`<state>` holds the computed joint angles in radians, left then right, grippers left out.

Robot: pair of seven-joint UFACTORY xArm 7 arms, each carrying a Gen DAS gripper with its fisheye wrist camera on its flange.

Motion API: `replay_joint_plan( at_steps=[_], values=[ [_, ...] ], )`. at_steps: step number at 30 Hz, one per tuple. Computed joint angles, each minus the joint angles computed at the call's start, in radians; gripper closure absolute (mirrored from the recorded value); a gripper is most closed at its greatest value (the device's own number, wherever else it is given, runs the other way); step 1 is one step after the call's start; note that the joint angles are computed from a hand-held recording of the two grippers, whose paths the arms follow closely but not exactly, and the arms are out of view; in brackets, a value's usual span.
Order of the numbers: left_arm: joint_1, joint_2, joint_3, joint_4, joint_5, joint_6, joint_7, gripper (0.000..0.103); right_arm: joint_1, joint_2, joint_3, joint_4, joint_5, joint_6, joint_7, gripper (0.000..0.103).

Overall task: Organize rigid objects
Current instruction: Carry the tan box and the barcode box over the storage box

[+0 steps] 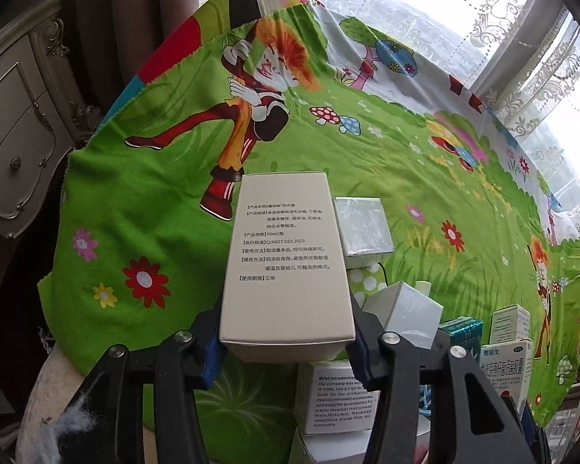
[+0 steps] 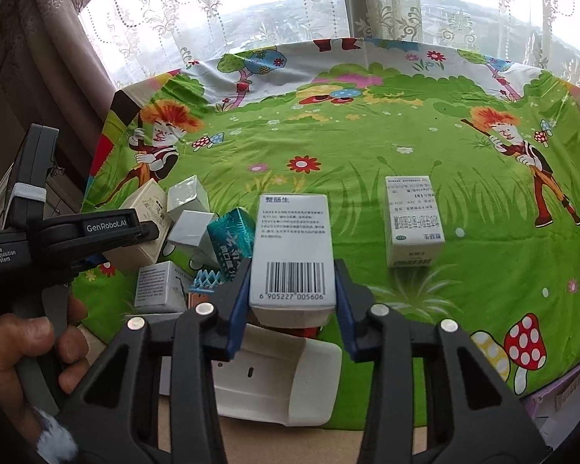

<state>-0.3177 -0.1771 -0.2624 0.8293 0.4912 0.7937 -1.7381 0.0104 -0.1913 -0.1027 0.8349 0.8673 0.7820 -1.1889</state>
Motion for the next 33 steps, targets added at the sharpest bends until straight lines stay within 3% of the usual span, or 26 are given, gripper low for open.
replay_joint_plan(
  at_steps=[10,19,25,33],
  values=[
    [0.029,-0.132,-0.076,-0.114,0.142,-0.056,-0.196,0.051,-0.001,-0.072,-0.039,-0.050,0.107,-0.025,-0.103,0.060],
    [0.028,-0.270,-0.226,-0.159,0.270,-0.013,-0.371,0.051,-0.001,-0.162,-0.084,-0.112,0.118,-0.046,-0.180,0.060],
    [0.015,-0.273,-0.296,-0.136,0.340,-0.066,-0.405,0.051,-0.019,-0.215,-0.129,-0.146,0.089,-0.031,-0.202,0.060],
    [-0.018,-0.208,-0.317,-0.088,0.412,-0.160,-0.410,0.051,-0.067,-0.272,-0.192,-0.180,0.011,0.005,-0.191,0.060]
  ],
)
